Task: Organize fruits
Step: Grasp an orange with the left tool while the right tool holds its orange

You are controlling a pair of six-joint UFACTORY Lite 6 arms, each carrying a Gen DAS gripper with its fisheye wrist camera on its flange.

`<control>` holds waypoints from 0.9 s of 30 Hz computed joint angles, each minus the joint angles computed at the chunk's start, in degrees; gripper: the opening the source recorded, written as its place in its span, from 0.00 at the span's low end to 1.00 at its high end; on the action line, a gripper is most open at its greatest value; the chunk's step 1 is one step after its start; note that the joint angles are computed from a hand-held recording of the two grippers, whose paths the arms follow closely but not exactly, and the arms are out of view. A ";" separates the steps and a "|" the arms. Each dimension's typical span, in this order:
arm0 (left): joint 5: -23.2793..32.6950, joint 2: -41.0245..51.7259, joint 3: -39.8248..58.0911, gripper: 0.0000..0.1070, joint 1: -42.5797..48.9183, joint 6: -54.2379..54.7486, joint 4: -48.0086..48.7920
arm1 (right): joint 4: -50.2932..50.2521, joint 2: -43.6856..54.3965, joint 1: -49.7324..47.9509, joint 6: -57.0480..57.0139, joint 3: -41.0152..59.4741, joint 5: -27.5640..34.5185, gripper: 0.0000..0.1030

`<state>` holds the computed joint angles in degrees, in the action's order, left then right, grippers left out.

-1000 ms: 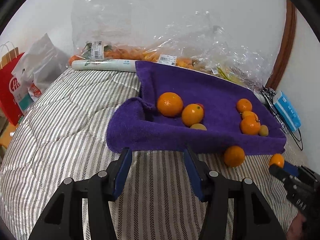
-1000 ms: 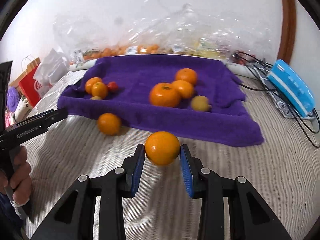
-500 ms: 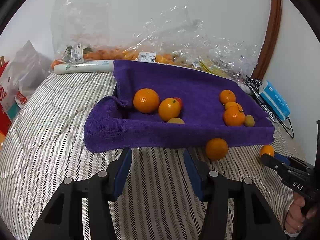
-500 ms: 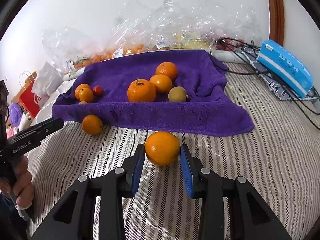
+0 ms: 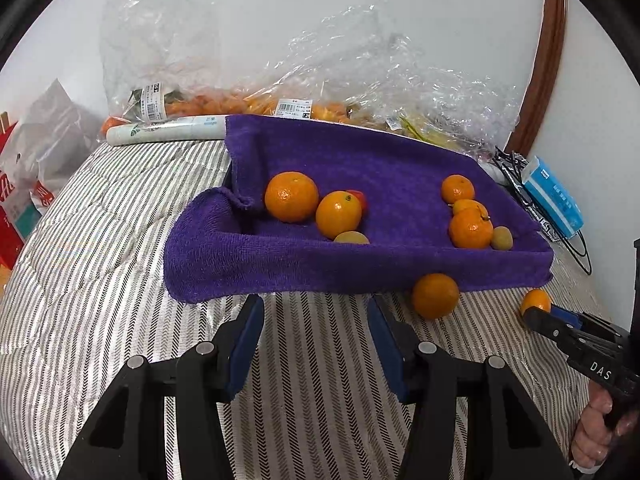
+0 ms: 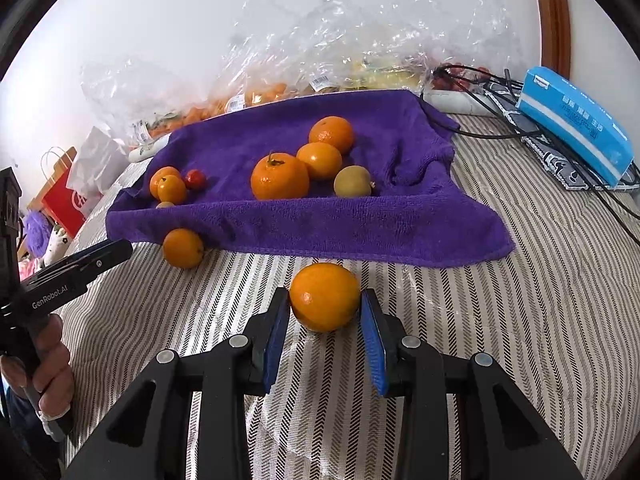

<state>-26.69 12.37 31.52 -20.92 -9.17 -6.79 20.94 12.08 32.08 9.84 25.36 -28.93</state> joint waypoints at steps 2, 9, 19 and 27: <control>0.19 0.36 0.45 0.48 -0.83 1.03 -1.31 | -0.75 -0.21 -0.21 0.66 -0.32 -0.32 0.35; 0.98 1.60 1.84 0.48 -2.86 1.84 -2.73 | -4.47 -0.47 -0.98 4.23 -1.22 -1.54 0.35; 2.00 3.20 3.86 0.48 -5.45 2.94 -4.75 | -5.18 -0.70 -0.85 5.05 -1.52 -2.01 0.35; 2.13 4.00 4.85 0.48 -7.11 2.02 -4.55 | -5.90 -1.96 -1.87 5.70 -3.15 -3.18 0.35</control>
